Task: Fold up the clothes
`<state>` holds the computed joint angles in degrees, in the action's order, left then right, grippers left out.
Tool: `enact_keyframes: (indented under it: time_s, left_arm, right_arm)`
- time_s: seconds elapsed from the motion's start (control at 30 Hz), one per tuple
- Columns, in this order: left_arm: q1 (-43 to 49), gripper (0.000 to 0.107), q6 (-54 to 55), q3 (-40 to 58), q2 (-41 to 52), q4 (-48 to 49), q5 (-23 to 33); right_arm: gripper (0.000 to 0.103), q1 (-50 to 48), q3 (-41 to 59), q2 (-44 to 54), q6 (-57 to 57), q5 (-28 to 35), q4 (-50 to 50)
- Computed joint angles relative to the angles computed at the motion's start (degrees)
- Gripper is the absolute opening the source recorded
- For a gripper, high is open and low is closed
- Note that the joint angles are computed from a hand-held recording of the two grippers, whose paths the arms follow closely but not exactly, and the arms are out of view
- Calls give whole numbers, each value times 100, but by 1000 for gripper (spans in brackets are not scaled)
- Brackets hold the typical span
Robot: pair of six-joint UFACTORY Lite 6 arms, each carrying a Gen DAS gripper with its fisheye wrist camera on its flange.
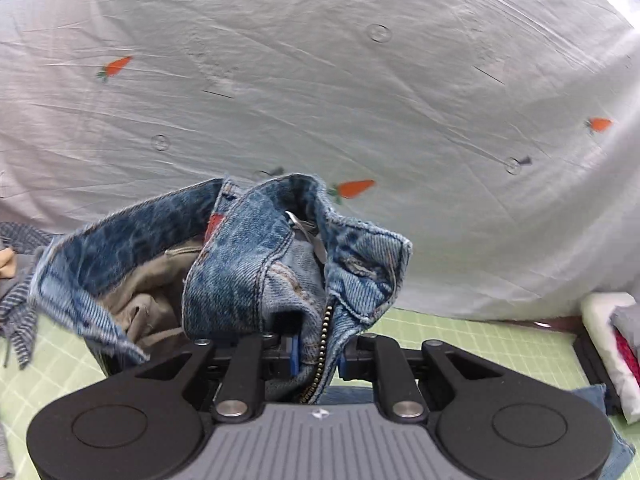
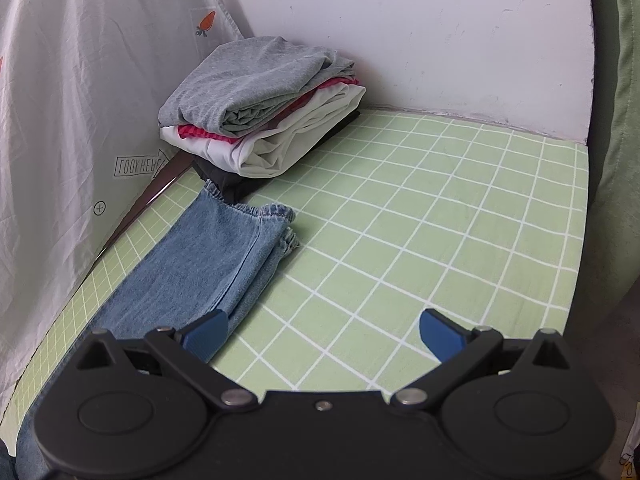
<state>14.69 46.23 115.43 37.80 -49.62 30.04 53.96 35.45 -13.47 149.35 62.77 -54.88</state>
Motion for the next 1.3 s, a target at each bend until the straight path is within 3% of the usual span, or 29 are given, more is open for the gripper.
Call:
enact_keyframes:
  time_s: [0.1, 0.23, 0.3, 0.33, 0.43, 0.47, 0.57, 0.73, 0.97, 1.07, 1.2, 1.3]
  left_arm:
    - [-602, 19, -267, -347, 139, 349, 6]
    - [-1426, 23, -1522, 145, 1282, 2138, 354]
    - [-1777, 25, -1879, -461, 1184, 2809, -210]
    - [-1934, 32, -1911, -863, 975, 3033, -582]
    - [-2020, 55, -1796, -993, 907, 2886, -617]
    - [-2003, 58, -1800, -824, 994, 2843, -453]
    - [-1997, 58, -2042, -603, 1028, 3064, -173]
    - [-1848, 64, -1621, -824, 663, 2530, 135]
    - [-1299, 65, 28, -1459, -240, 968, 947]
    - [-910, 65, 675, -1789, -698, 381, 878]
    - [-441, 65, 408, -1417, -577, 236, 671]
    - [-374, 65, -356, -939, -120, 970, 181]
  right_arm:
    - [103, -73, -311, -309, -42, -71, -6]
    - [103, -206, -726, -723, 55, -240, -64]
    - [103, -263, -821, -855, -20, -268, -74]
    - [103, -285, -848, -900, -82, -274, -70]
    - [103, -396, -903, -930, -267, -413, -76]
    - [103, -463, -930, -906, -270, -535, -90]
    - [103, -674, -924, -714, -216, -926, -219]
    - [103, -779, -679, -251, -106, -1270, -474]
    - [103, -517, -292, 293, 75, -1323, -506]
    - [103, -391, -190, 483, 293, -1331, -511]
    - [103, -321, -38, 768, 534, -1458, -558]
    - [103, -269, 136, 957, 399, -1503, -492]
